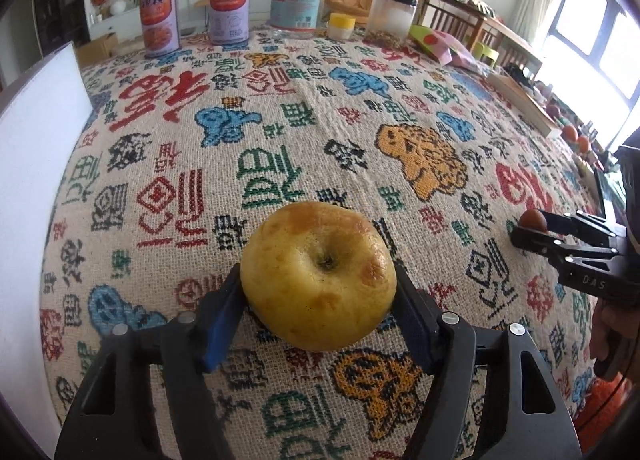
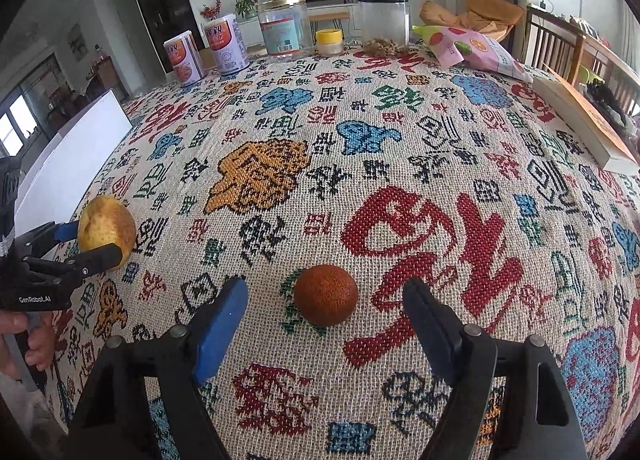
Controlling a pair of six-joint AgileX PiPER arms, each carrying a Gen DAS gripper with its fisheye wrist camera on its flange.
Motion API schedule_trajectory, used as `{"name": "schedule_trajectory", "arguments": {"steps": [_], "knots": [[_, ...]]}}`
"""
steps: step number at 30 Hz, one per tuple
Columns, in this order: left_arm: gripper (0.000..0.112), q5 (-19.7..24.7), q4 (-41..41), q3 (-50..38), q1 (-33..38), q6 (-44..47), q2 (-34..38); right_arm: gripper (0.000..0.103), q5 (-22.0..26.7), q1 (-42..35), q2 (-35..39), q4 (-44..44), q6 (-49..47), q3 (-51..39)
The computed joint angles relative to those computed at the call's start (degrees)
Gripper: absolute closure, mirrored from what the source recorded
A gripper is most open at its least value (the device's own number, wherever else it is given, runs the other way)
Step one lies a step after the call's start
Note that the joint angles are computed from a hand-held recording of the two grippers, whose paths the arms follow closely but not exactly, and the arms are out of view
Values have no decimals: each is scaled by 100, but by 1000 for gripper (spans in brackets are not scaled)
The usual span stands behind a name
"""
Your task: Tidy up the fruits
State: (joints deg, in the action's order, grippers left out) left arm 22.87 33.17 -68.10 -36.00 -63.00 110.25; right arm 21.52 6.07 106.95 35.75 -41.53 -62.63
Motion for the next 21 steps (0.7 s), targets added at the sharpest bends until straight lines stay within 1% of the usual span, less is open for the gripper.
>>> {"name": "schedule_trajectory", "arguments": {"steps": [1, 2, 3, 4, 5, 6, 7, 8, 9, 10, 11, 12, 14, 15, 16, 17, 18, 20, 21], "knots": [[42, 125, 125, 7, -52, -176, -31, 54, 1, 105, 150, -573, 503, -118], [42, 192, 224, 103, -113, -361, -147, 74, -226, 219, 71, -1131, 882, -52], [42, 132, 95, 302, -129, -385, -397, 74, -224, 281, 47, -1460, 1296, -31], [42, -123, -264, 636, -92, -251, -791, 74, -116, 284, -61, -1560, 1539, -24], [42, -443, -837, 1031, -56, 71, -1293, 74, -68, 295, -236, -1434, 1552, 56], [42, -617, -1410, 1404, -68, 420, -1862, 74, 30, 301, -417, -1117, 1337, 128], [42, -611, -1983, 1688, -91, 856, -2434, 74, 254, 313, -595, -661, 961, 144], [42, -401, -2416, 1849, -148, 1182, -3007, 74, 532, 384, -742, -366, 749, 88], [42, -55, -2620, 1930, -174, 1358, -3580, 74, 792, 530, -865, -227, 688, -14], [42, 320, -2594, 1985, -198, 1356, -4153, 74, 1026, 743, -973, -162, 715, -147], [42, 793, -2597, 1935, -130, 1448, -4672, 74, 1248, 1008, -1054, -127, 784, -325], [42, 1274, -2805, 1840, 124, 1768, -5138, 74, 1444, 1319, -1102, -127, 882, -536], [42, 2176, -3522, 1566, 1180, 2757, -5752, 74, 1733, 2050, -1112, -162, 1123, -1013], [41, 2481, -3634, 1475, 1753, 2987, -5908, 74, 1831, 2403, -1053, -155, 1209, -1273], [41, 2688, -3725, 1401, 2326, 3207, -5943, 74, 1932, 2790, -923, -230, 1401, -1616], [41, 2834, -3745, 1367, 2899, 3446, -5873, 74, 2000, 3130, -738, -321, 1565, -1982], [41, 2873, -3852, 1341, 3472, 3836, -5681, 74, 2135, 3456, -439, -493, 1783, -2495], [41, 2667, -4213, 1420, 4534, 4741, -5066, 73, 2429, 3991, 286, -1032, 2334, -3640], [41, 2497, -4238, 1477, 4842, 4906, -4695, 73, 2570, 4197, 697, -1238, 2555, -4213]]}}
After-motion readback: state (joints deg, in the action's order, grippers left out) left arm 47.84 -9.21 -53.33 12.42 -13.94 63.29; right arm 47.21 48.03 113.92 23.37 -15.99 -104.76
